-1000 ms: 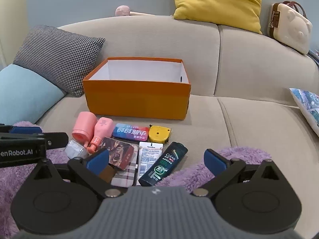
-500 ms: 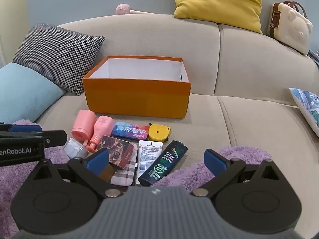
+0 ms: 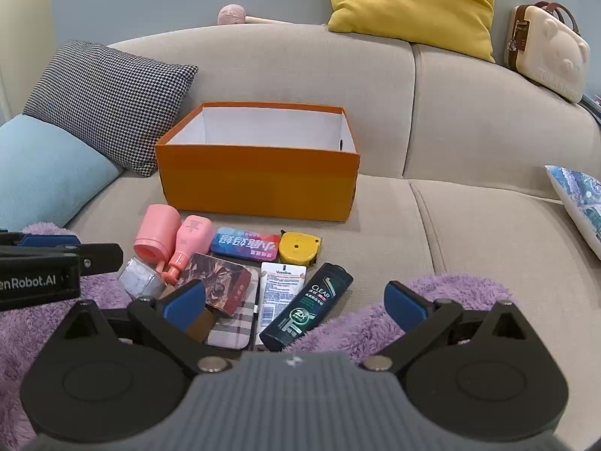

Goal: Organize rigid objects

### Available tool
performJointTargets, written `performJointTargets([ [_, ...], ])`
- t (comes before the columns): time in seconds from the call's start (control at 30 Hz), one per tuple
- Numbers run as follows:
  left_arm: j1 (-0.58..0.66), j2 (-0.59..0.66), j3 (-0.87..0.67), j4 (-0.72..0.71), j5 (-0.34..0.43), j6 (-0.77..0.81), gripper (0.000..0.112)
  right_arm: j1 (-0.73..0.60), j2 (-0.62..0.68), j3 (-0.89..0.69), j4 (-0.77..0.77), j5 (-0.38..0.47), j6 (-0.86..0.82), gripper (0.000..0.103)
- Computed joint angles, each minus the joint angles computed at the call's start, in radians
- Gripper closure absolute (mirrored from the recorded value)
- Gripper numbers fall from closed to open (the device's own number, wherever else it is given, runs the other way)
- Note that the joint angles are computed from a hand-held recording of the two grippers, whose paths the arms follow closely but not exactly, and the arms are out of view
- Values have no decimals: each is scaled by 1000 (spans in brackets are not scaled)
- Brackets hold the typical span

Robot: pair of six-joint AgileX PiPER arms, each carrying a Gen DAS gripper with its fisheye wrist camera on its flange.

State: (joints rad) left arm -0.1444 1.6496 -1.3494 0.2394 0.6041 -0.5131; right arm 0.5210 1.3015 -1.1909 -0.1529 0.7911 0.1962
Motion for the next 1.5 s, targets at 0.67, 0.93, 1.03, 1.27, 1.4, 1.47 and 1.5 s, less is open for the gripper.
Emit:
performJointTargets([
  [0.67, 156, 136, -108, -515, 105, 455, 69, -99, 137, -80, 232, 96, -181, 43],
  [0.93, 201, 277, -266, -516, 264, 456, 70, -118, 287, -189, 376, 184, -340, 66],
  [1.03, 224, 322, -325, -518, 302, 477, 69, -116, 350, -233, 400, 208, -368, 71],
  [1.27, 267, 468, -531, -409, 346, 399, 60, -112, 519, -410, 451, 238, -389, 69],
  [1.4, 292, 576, -680, -390, 380, 349, 52, -95, 652, -578, 493, 286, -364, 67],
  [1.47, 304, 631, -757, -391, 404, 327, 50, -85, 724, -671, 515, 314, -350, 67],
  [1.5, 312, 668, -810, -396, 426, 319, 49, -80, 759, -716, 531, 328, -343, 66],
])
